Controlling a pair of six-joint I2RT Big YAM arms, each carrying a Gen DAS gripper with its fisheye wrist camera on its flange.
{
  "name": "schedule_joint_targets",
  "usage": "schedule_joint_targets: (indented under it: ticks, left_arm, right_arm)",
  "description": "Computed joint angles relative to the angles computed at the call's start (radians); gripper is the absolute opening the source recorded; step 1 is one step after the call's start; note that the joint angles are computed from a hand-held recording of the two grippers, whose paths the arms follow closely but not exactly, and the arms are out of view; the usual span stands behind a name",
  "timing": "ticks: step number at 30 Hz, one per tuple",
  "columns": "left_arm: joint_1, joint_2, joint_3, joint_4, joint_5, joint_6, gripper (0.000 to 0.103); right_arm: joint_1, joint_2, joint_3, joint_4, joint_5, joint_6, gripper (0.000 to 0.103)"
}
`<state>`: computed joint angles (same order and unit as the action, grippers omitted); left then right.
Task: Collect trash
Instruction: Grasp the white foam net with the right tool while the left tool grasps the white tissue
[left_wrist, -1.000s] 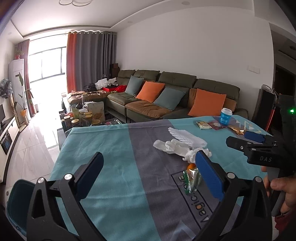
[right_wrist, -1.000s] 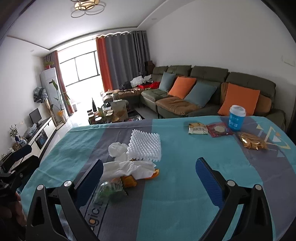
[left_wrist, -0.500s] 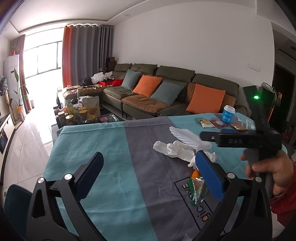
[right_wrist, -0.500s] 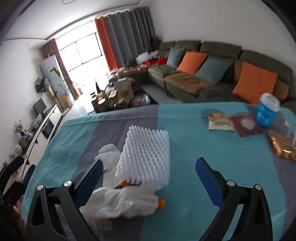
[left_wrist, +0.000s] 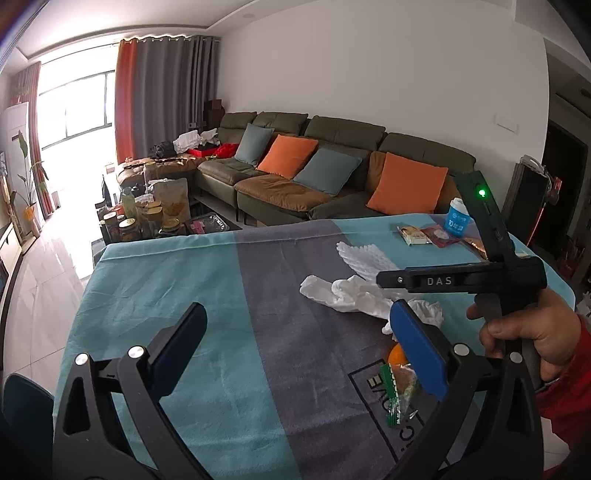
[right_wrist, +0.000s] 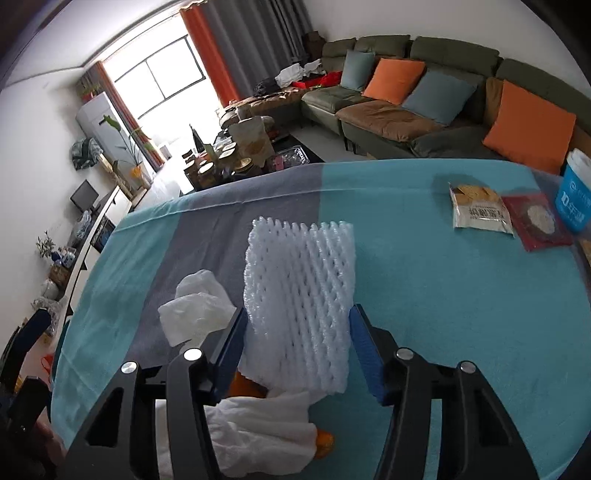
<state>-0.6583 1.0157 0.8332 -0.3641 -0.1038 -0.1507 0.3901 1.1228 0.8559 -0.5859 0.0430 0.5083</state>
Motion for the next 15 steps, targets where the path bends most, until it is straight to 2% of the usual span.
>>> schedule_joint_targets:
  ticks: [5, 9, 15]
  left_arm:
    - [0.015, 0.051, 0.025, 0.011, 0.046, -0.009, 0.098]
    - [0.02, 0.089, 0.049, 0.025, 0.062, -0.01, 0.098]
    - [0.032, 0.164, 0.114, 0.006, 0.111, -0.01, 0.098]
  right_arm:
    - [-0.007, 0.022, 0.0, -0.013, -0.015, -0.007, 0.049]
    - [-0.019, -0.001, -0.014, 0.018, -0.034, 0.001, 0.021]
    - [-0.042, -0.032, -0.026, 0.035, -0.04, -0.003, 0.019]
